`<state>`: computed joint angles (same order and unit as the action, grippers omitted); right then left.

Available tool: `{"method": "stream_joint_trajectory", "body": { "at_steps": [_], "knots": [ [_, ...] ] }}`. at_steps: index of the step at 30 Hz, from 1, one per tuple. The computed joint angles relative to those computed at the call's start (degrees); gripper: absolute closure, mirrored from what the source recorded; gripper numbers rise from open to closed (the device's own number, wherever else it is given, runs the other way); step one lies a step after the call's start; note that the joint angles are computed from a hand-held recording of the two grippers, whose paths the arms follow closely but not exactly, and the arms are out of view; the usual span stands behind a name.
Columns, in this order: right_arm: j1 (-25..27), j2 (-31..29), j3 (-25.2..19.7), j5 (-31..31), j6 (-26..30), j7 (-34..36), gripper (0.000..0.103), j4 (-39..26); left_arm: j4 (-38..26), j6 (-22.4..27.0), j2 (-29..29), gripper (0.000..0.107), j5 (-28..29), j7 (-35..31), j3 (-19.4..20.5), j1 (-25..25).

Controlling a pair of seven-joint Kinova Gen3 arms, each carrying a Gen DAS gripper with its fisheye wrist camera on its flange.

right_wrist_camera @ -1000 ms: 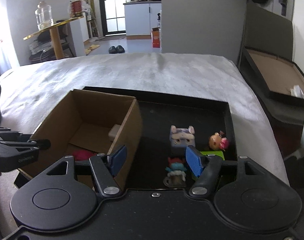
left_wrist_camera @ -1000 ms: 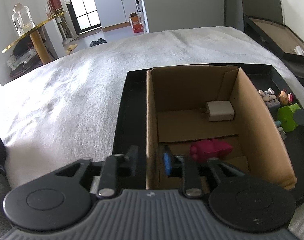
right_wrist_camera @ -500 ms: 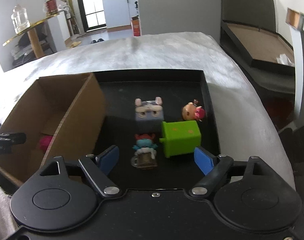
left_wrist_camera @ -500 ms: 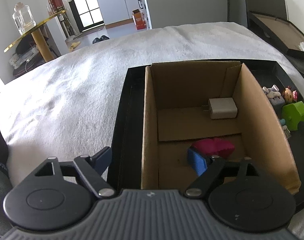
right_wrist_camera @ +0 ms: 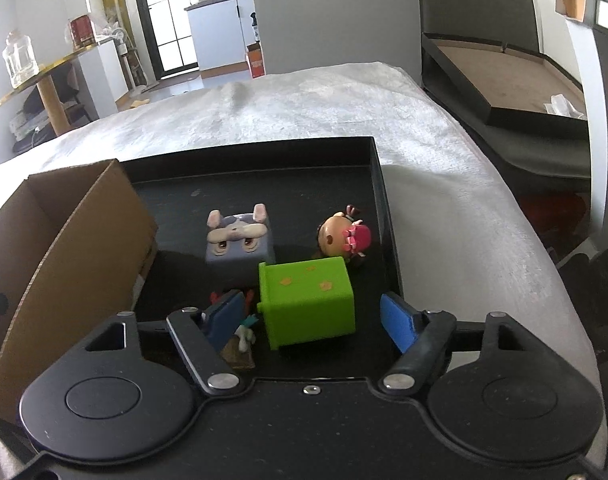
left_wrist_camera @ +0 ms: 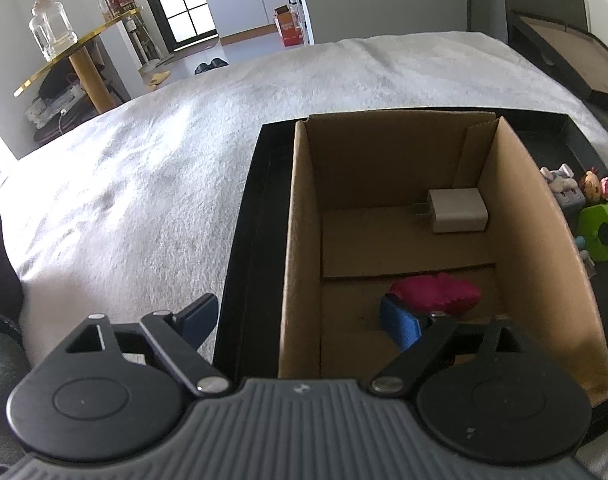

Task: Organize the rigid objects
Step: 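Move the right gripper to the green cube and grasp it, then lift the green cube and lower it into the box with the right gripper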

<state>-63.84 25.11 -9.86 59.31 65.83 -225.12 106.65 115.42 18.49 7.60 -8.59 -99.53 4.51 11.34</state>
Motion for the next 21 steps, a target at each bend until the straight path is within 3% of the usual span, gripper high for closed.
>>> {"method": "stream_joint_trajectory", "body": {
  "at_steps": [4,7,12,21],
  "knots": [
    [-0.30,0.46,0.12,1.94,-0.97,-1.99,0.036,1.83,-0.46,0.48,0.28,0.020,-5.26,5.81,-2.03,3.15],
    [-0.71,0.15,-0.06,3.54,-1.70,-5.07,0.053,3.71,-0.65,1.06,0.08,0.020,-8.84,9.16,-2.47,4.62],
    [-0.85,-0.28,-0.68,3.43,-0.15,-6.44,0.054,4.12,-0.82,2.25,0.10,0.020,-13.65,13.43,-2.19,6.55],
    [-0.73,-1.19,-1.73,2.81,1.33,-7.32,0.054,4.10,-0.80,3.48,-0.54,0.020,-13.92,13.53,-0.41,5.94]
  ]
}}
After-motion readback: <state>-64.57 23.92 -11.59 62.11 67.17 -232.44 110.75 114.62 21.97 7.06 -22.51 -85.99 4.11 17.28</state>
